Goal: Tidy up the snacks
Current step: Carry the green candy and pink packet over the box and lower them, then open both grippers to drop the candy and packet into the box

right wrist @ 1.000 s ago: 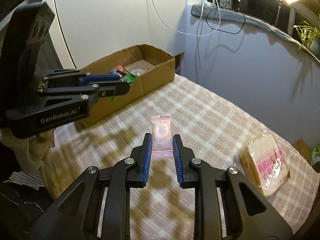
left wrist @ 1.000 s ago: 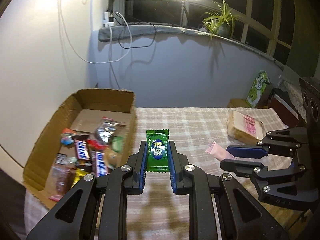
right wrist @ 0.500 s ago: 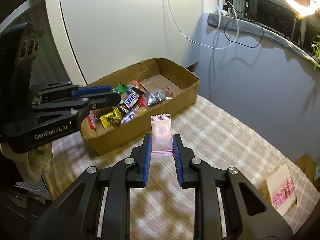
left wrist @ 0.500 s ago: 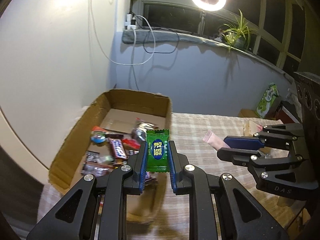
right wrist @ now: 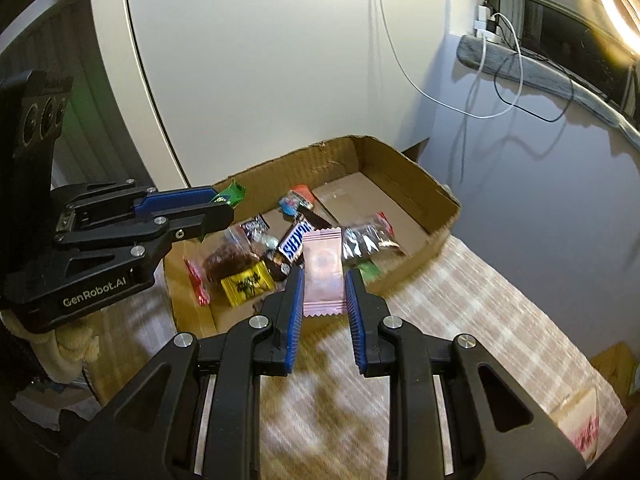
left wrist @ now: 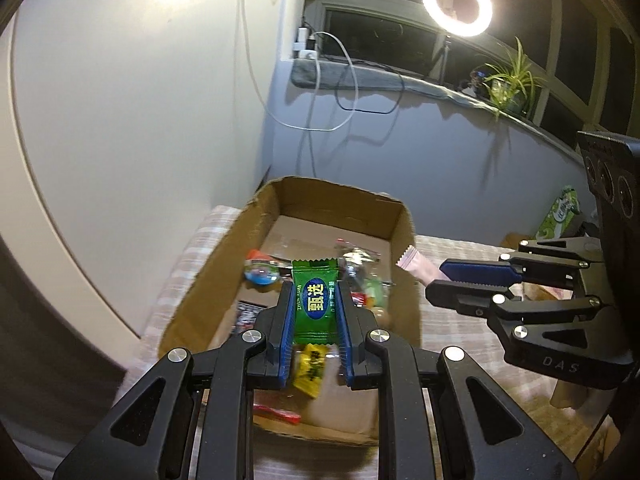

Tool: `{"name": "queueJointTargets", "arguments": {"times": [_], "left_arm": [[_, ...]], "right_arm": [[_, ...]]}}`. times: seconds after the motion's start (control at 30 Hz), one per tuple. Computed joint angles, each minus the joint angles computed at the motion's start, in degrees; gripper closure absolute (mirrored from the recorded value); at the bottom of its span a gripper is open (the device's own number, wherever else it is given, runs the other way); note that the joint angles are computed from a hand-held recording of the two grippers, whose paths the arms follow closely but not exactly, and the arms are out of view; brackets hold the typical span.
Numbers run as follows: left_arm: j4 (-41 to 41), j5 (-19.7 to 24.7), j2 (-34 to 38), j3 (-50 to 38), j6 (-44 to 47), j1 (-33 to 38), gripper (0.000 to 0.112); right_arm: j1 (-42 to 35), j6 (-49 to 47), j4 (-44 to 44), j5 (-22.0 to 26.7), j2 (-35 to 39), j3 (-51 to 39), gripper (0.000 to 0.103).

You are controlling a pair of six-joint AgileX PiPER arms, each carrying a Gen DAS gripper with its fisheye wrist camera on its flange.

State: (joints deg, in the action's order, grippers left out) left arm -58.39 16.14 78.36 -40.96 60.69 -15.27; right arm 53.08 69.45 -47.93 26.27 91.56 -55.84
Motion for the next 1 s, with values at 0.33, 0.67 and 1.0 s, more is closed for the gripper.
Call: {"name": "queueJointTargets", "arguments": {"times": [0.33,0.67,1.0], "left_arm": [[-3.4,0.3,2.4,-1.1,3.7,3.1,0.095],[-4.1,0.1,5.5,-2.4,4.8,4.2,0.094],[-3.2,0.0,6.1,-2.9,3.8,4.3,0.091]], "right_arm": [[-3.5,-10.6,8.0,-1.3,6.6,-7.6,0.081],[-6.8,-16.5,14.3,-3.1,9.7,-10.2,0.081],[-7.6,-18.2,15.9,-4.1,10.7,-10.7,0.081]]}}
